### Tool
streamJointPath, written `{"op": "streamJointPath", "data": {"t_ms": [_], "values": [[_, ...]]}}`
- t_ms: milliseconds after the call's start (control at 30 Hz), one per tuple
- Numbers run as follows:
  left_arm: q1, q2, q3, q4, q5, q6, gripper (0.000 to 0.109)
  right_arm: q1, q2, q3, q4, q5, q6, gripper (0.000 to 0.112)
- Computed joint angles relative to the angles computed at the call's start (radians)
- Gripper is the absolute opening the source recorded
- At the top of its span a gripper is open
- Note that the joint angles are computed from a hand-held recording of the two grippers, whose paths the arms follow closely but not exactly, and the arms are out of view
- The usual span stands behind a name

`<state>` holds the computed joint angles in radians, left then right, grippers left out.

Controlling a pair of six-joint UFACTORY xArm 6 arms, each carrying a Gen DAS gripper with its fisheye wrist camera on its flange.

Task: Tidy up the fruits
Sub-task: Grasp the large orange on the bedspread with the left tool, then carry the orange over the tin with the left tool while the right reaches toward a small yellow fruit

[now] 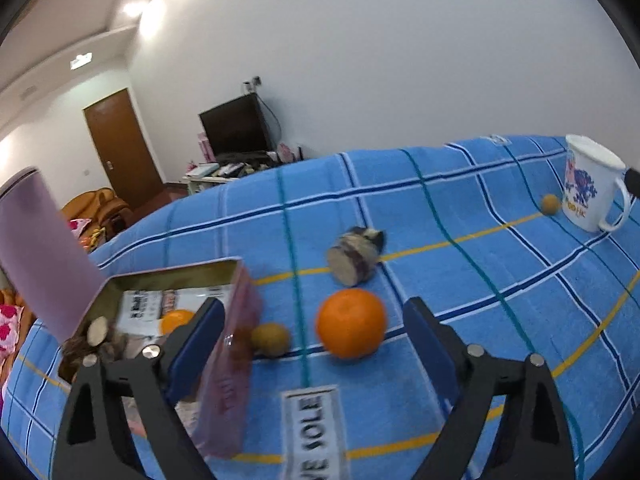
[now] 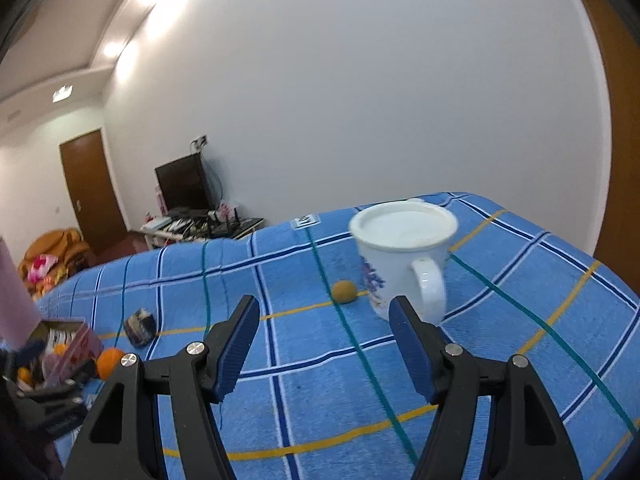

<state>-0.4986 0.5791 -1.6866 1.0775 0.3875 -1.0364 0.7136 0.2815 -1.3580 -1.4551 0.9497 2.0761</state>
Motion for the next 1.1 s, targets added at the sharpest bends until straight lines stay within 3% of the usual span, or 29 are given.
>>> {"op": "streamJointPath", "data": {"t_ms": [100,200,367,567,633,833,900,967,1100], "values": [[-0.022,0.072,-0.098,-0.14,0.053,0.153,0.086,-0.002,-0.016,0.015,0.0,0.011,0.034,0.069],[-0.036,0.137,-0.192,-0.309,0.128,0.297,0.071,0.007,-0.033,0.029,-0.01,0.048,0.056,0.069],[-0.04,0.233,-0.336,-0.565,0.241,0.485,0.067,0.02,-0.11,0.114,-0.028,0.139,0.194,0.069],[-0.035,0.25,-0.364,-0.641,0.245,0.505,0.065,0.001,-0.168,0.185,0.007,0.134,0.317,0.069],[-0.033,0.242,-0.346,-0.686,0.216,0.549,0.05,-0.001,-0.159,0.172,0.024,0.13,0.297,0.069],[-0.031,0.206,-0.28,-0.758,0.15,0.605,0.049,-0.027,-0.105,0.109,0.073,0.071,0.188,0.069],[-0.022,0.144,-0.169,-0.792,0.043,0.607,0.049,-0.034,-0.091,0.097,0.088,0.055,0.157,0.069],[-0.008,0.08,-0.061,-0.707,-0.07,0.504,0.049,-0.042,-0.076,0.088,0.093,0.033,0.132,0.069],[0.037,-0.053,0.107,-0.641,-0.202,0.423,0.049,-0.064,-0.056,0.077,0.051,-0.083,0.114,0.069]]}}
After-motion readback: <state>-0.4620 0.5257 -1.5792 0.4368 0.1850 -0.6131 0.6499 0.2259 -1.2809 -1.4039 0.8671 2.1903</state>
